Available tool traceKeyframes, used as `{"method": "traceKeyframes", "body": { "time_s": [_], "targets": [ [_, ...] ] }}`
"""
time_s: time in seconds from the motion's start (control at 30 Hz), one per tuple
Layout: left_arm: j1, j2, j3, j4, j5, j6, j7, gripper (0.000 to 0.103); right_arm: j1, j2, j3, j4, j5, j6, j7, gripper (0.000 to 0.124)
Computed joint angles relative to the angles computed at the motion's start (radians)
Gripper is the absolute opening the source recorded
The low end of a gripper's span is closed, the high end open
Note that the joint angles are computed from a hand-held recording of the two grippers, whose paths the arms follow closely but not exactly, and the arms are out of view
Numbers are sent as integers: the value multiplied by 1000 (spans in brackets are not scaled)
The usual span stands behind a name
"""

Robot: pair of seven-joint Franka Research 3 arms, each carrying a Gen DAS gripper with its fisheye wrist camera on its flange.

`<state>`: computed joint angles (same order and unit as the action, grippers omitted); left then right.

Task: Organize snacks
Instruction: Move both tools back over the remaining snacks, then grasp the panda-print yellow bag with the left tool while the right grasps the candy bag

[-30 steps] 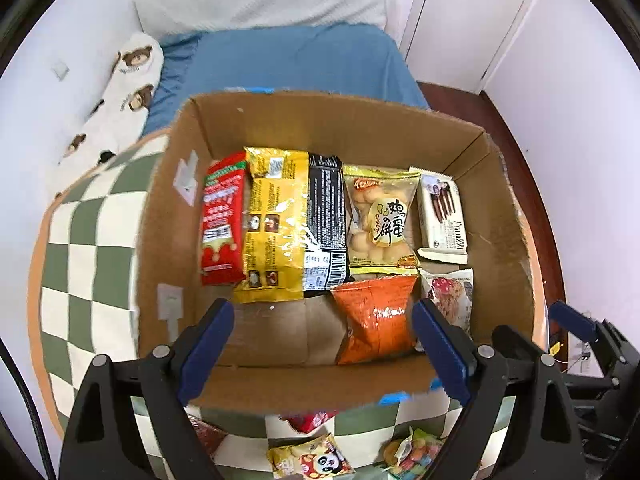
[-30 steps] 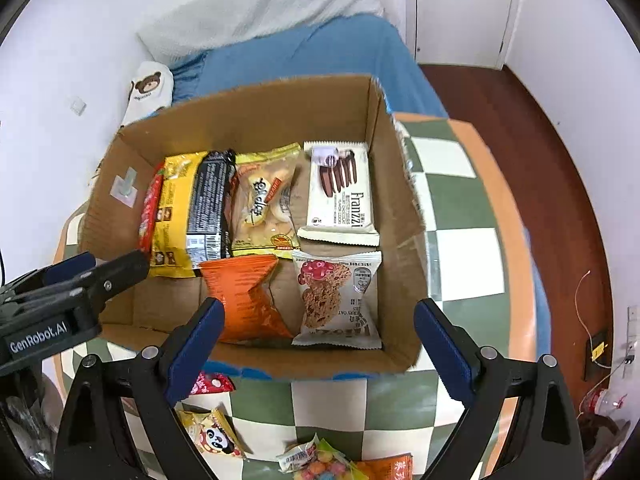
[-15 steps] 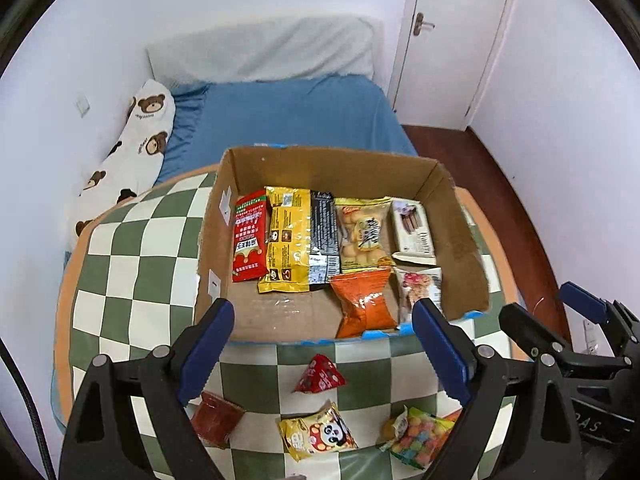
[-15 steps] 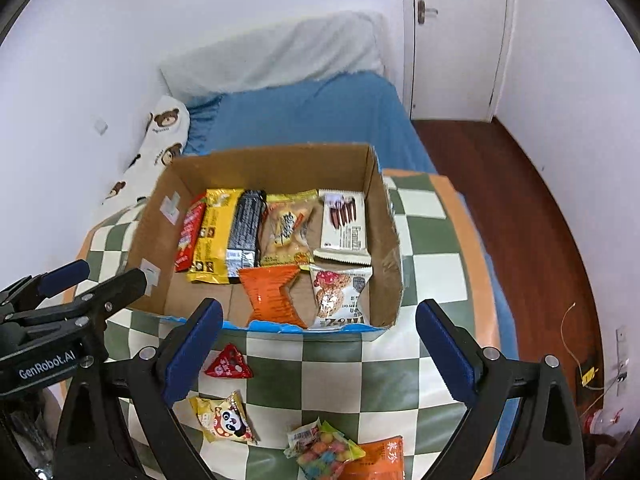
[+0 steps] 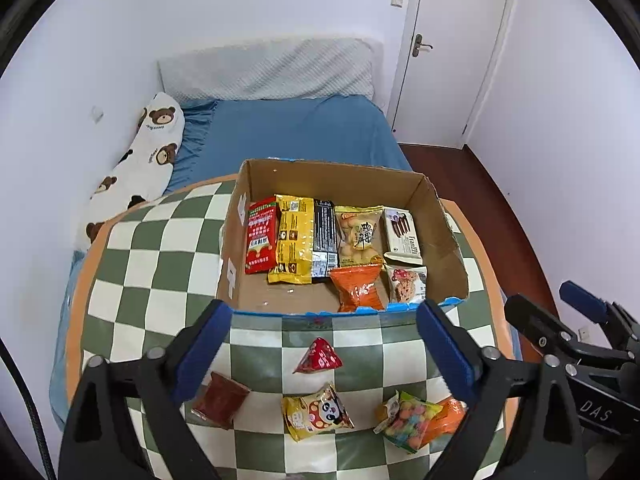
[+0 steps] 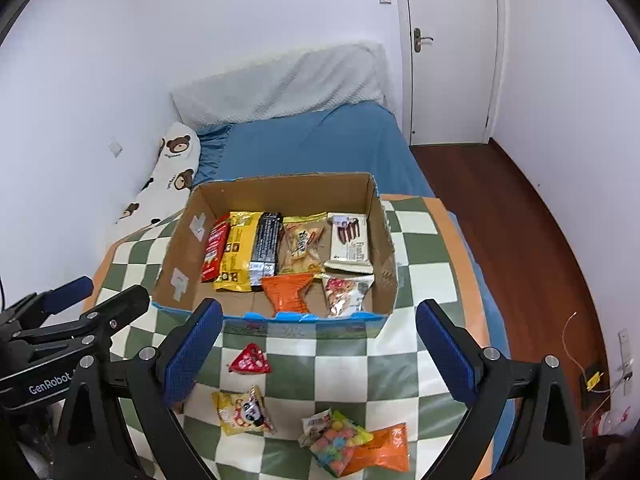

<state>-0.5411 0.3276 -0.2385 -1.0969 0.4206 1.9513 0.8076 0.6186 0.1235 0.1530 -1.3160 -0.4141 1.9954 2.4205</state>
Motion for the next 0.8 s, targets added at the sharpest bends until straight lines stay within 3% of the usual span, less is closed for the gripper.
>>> {"method": "traceKeyframes", "body": {
  "time_s": [0.03, 0.17, 0.4, 0.53, 0.8],
  "targets": [
    [3, -16, 1, -26, 0, 16, -12, 103, -2, -9, 1, -13, 12, 3, 3, 99],
    [30, -52, -10, -108, -41, 28, -22, 103, -25, -49, 7, -96, 99, 15, 15, 100],
    [77, -75, -31, -252, -136, -30, -8, 103, -82, -93, 18, -320, 384, 27, -25, 100],
    [99, -59, -45, -326, -208, -62, 35, 103, -109, -128, 16, -518, 572, 113, -25, 100],
    [22, 87, -66, -287, -46, -94, 432, 103, -110, -66, 27, -602, 643, 160, -35, 83]
  ]
}}
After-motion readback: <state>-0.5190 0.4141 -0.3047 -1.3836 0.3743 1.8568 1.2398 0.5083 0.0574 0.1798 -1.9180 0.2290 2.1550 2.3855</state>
